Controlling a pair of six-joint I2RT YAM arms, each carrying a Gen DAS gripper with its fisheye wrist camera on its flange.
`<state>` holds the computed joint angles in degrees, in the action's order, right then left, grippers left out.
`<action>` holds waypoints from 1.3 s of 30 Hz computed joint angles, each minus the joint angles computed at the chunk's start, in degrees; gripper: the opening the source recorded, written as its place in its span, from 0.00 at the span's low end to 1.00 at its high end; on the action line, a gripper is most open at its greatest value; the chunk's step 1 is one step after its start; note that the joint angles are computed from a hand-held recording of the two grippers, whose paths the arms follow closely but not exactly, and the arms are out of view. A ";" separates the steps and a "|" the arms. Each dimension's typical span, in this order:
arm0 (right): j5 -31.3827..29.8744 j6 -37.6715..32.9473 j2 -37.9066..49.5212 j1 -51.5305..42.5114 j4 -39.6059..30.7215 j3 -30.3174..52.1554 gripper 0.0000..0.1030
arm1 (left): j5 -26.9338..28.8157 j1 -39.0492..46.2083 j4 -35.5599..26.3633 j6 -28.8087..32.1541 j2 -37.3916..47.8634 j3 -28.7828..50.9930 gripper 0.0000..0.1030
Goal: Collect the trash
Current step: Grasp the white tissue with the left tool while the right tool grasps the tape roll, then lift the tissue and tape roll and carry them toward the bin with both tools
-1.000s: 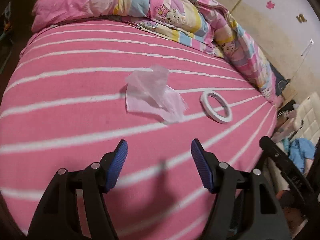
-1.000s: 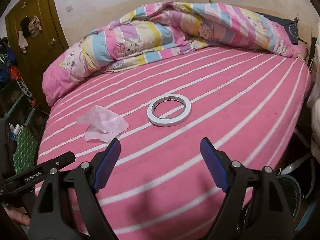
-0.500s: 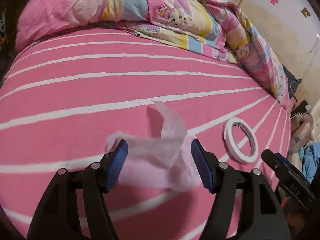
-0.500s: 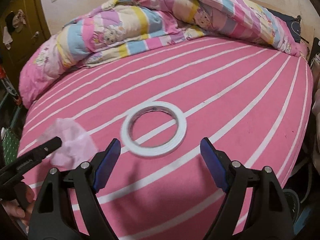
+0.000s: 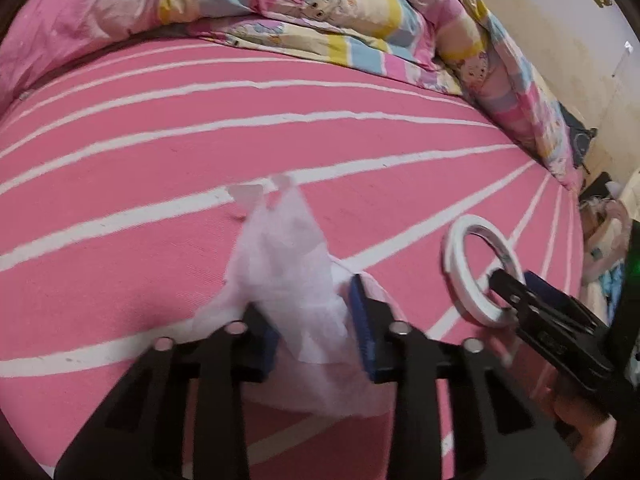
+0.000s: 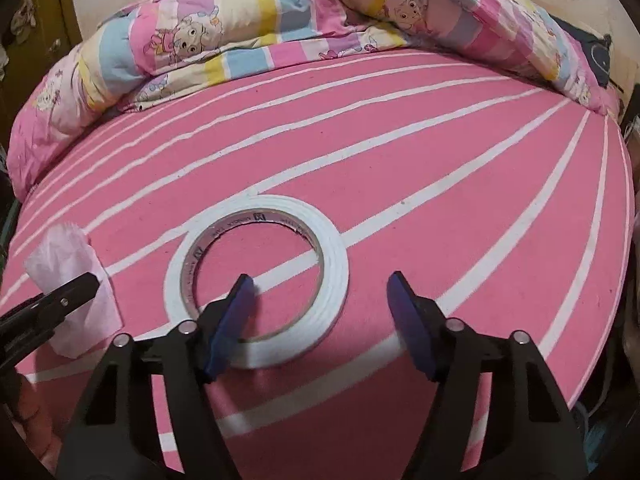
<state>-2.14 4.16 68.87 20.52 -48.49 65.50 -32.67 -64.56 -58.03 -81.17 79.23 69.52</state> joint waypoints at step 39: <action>-6.91 -1.38 -2.96 -1.45 -6.34 4.08 0.17 | 0.59 -4.14 8.38 4.68 -0.74 1.03 0.02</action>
<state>-9.05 2.78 65.91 19.08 -54.82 69.58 -32.08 -68.70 -49.65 -76.49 78.50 70.55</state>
